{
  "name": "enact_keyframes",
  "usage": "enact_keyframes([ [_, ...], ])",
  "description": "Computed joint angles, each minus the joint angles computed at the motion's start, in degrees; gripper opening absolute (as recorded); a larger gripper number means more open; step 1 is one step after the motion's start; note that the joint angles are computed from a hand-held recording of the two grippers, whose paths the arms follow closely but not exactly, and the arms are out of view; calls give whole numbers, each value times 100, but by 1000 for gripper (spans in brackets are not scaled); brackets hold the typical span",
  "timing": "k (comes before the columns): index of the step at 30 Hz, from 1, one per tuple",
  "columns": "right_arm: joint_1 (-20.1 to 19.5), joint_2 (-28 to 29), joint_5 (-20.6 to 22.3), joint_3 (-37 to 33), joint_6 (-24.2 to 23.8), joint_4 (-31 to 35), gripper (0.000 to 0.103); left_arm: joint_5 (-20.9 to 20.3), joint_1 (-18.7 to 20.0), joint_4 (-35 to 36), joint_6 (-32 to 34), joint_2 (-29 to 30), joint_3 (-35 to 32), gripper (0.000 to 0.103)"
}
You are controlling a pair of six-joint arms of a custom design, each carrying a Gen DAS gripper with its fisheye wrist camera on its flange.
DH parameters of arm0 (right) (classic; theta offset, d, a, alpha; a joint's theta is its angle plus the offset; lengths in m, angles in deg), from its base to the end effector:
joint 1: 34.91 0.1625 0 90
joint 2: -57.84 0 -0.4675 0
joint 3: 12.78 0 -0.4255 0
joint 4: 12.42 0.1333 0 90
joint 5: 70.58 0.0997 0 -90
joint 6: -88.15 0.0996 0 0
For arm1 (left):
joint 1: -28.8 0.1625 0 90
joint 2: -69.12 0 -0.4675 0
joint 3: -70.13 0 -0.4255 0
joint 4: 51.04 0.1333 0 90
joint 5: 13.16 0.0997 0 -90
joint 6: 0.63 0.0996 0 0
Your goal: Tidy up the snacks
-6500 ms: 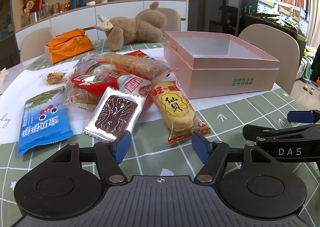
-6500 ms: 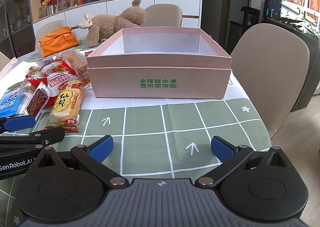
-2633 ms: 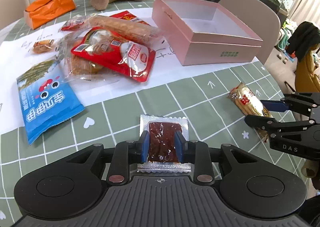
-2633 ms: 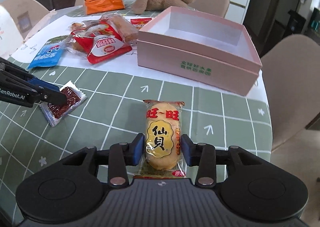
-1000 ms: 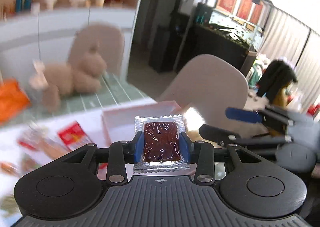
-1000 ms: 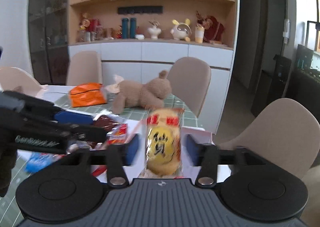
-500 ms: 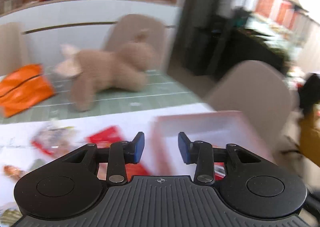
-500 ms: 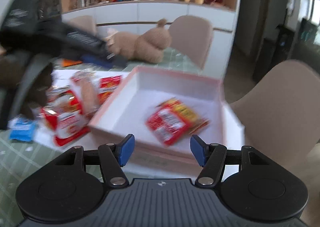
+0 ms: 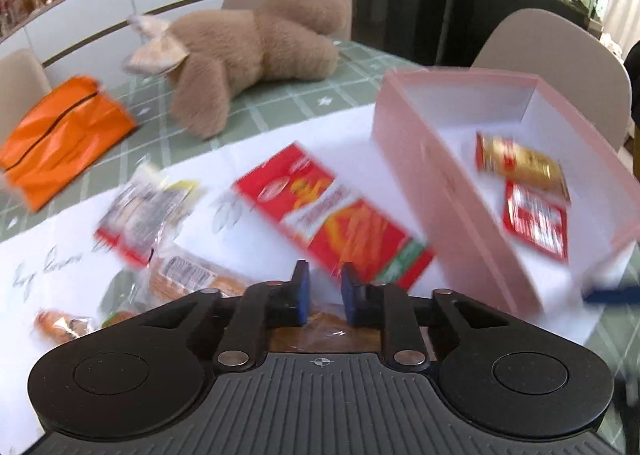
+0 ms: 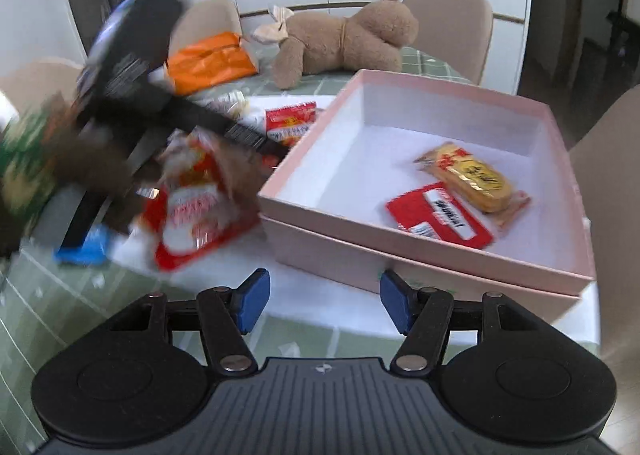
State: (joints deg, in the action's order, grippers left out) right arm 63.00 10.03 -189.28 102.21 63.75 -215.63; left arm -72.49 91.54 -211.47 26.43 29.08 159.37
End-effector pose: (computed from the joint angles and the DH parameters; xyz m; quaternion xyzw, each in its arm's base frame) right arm 0.1688 -0.5935 0.1278 0.1550 -0.8834 0.3421 0.2801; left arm -0.1844 -0.7598 0.0974 0.3893 0.8656 -0.1781 0.2596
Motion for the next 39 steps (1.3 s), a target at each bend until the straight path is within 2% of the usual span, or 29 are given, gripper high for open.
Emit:
enact_keyframes([
  [2,-11,89,45,-150,-10,4,62,33,28,-51,-11,-213,263,22],
  [5,4,230,173,-376,-43,72,62,-144,111,-254,-17,-586,718,22],
  [8,78,421,239,-646,-42,230,62,-229,162,-438,-344,-913,1065,22],
  [11,303,637,295,-997,-463,394,62,-407,196,-522,-909,-1242,1271,22],
  [13,469,793,176,-1374,-762,614,62,-549,232,-480,-1296,-1378,1248,22],
  [15,562,915,7,-1901,-755,1229,63,-509,229,-479,-1537,-1456,1191,22],
  [17,562,1099,-113,-2639,-492,2179,67,-451,246,-621,-1618,-1443,1098,23],
  [20,501,1569,-440,-3636,-422,2916,68,-471,317,-765,-1480,-1274,781,23],
  [23,410,2081,-882,-4518,-360,3446,67,-657,476,-884,-1236,-823,76,23],
  [25,366,2286,-1109,-4886,-142,3862,62,-679,587,-666,-1229,-428,-584,23],
  [29,391,2311,-1155,-4839,-185,3938,55,-632,739,-173,-1139,250,-1685,23],
  [32,453,2088,-917,-4409,-14,3975,48,-330,767,167,-927,595,-2194,23],
  [33,459,1966,-726,-4197,70,4044,47,-260,771,249,-811,647,-2265,23],
  [35,470,1765,-405,-3805,212,4126,36,-235,776,517,-564,671,-2306,23],
  [37,461,1546,-89,-3380,331,4107,36,-384,776,575,-211,535,-2070,23],
  [39,494,1387,-25,-2984,282,3873,35,-468,745,535,202,319,-1698,23],
])
